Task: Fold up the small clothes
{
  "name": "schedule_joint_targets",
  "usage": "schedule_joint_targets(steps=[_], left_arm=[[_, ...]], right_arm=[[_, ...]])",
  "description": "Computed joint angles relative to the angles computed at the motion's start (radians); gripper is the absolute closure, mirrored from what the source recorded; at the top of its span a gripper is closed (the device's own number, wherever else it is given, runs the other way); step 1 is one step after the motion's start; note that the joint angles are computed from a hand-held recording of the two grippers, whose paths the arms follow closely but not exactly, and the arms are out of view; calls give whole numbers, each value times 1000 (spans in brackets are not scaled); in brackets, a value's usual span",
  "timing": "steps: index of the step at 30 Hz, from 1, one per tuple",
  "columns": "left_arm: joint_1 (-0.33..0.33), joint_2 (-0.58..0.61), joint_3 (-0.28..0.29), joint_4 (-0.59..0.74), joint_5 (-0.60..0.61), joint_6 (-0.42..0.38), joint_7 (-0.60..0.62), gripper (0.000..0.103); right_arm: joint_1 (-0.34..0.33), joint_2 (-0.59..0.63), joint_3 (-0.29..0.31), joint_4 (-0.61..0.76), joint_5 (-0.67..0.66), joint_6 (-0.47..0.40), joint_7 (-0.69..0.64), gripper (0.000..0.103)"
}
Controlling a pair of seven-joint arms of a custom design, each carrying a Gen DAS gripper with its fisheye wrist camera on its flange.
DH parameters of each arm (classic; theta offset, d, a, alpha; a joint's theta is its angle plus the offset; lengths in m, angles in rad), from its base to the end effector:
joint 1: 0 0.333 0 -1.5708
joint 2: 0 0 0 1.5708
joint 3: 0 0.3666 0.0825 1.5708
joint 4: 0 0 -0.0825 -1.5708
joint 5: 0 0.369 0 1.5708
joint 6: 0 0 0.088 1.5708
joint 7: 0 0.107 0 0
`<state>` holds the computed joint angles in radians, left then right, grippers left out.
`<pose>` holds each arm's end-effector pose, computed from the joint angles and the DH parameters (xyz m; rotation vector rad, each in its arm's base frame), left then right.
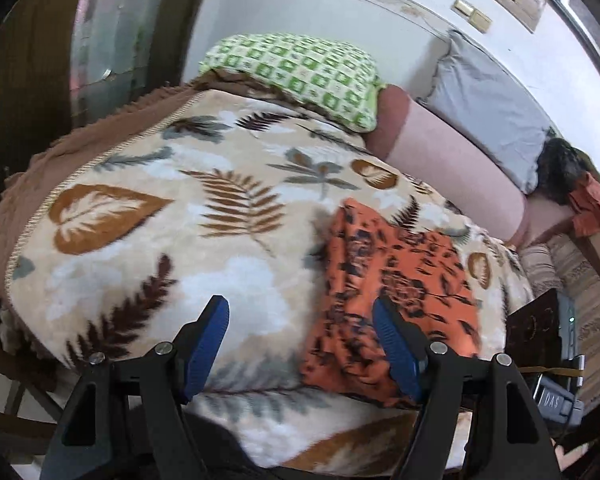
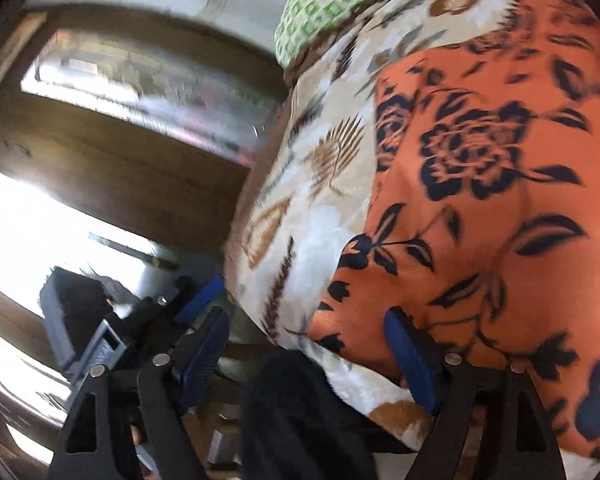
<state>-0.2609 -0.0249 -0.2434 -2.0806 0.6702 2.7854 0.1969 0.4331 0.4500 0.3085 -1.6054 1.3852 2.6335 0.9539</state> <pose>0.4855 -0.3016 0.5722 -2.1157 1.5260 -1.0411 0.5726 0.4367 0.4778 -1.5647 1.3065 0.5940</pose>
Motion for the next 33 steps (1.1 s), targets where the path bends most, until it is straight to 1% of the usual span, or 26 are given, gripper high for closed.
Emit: schedule_joint_targets(steps=[1, 3, 4, 5, 6, 7, 8, 9, 10, 11, 12, 14, 15, 17, 18, 19, 20, 22, 24, 25, 26, 27, 29, 30, 32, 33], left_arm=[[-4, 8, -2, 5, -27, 17, 32, 28], [-19, 41, -11, 28, -129, 38, 182, 28], [-15, 73, -35, 52, -206, 20, 291, 28], [-32, 95, -29, 69, -233, -9, 331, 28], [-37, 129, -33, 96, -255, -65, 359, 30], [-40, 151, -31, 110, -270, -107, 359, 49], [-36, 164, -30, 113, -299, -131, 365, 62], [-26, 172, -32, 107, -342, -137, 376, 68], [-14, 172, -33, 85, -382, -102, 384, 68], [-11, 173, -32, 77, -390, -84, 390, 68], [-18, 178, -27, 87, -363, -102, 389, 68], [-29, 189, -22, 117, -318, -134, 397, 72], [-30, 189, -22, 122, -310, -129, 401, 74], [-33, 196, -17, 138, -286, -148, 410, 74], [-27, 201, -21, 142, -302, -157, 430, 69], [-22, 207, -23, 144, -322, -167, 437, 58], [-22, 206, -19, 143, -326, -182, 427, 54], [-24, 189, -16, 140, -317, -189, 415, 53], [-50, 171, 0, 162, -220, -211, 345, 53], [-67, 162, 10, 180, -136, -212, 299, 52], [-71, 161, 10, 196, -98, -204, 289, 50], [-74, 166, 7, 218, -72, -195, 292, 46], [-73, 199, -4, 275, -66, -157, 340, 43], [-72, 224, -11, 307, -83, -146, 379, 43], [-82, 292, -18, 386, -99, -162, 440, 43], [-84, 323, -22, 416, -120, -175, 472, 43]], right_arm=[[-19, -20, 12, -27, 62, 8, -43, 21], [-39, -64, 12, -81, 155, 21, -107, 21], [-40, -70, 2, -85, 175, 21, -120, 21], [-48, -97, -3, -116, 223, 24, -155, 21], [-52, -125, -14, -147, 267, 34, -185, 21], [-52, -152, -29, -178, 296, 44, -207, 21], [-52, -177, -46, -205, 306, 56, -213, 21], [-48, -190, -61, -221, 305, 67, -206, 21], [-48, -201, -74, -238, 296, 67, -190, 21], [-48, -206, -86, -254, 282, 68, -168, 21], [-49, -211, -94, -265, 279, 63, -164, 21], [-55, -216, -106, -284, 286, 47, -163, 21], [-60, -221, -111, -291, 302, 36, -177, 21], [-63, -234, -120, -299, 306, 31, -189, 21], [-64, -235, -125, -298, 295, 34, -182, 21], [-65, -233, -133, -291, 264, 43, -155, 21], [-71, -243, -141, -301, 225, 43, -120, 21], [-81, -228, -154, -282, 142, 43, -42, 21], [-97, -203, -159, -255, 97, 35, -1, 19], [-104, -185, -162, -237, 65, 27, 35, 19], [-116, -159, -163, -210, 35, 2, 69, 19], [-127, -139, -161, -189, 15, -14, 93, 19], [-147, -87, -153, -135, -19, -50, 149, 19], [-164, -67, -140, -113, -8, -78, 150, 19], [-185, -31, -120, -77, 6, -125, 166, 19], [-188, -25, -114, -73, 4, -129, 167, 19]])
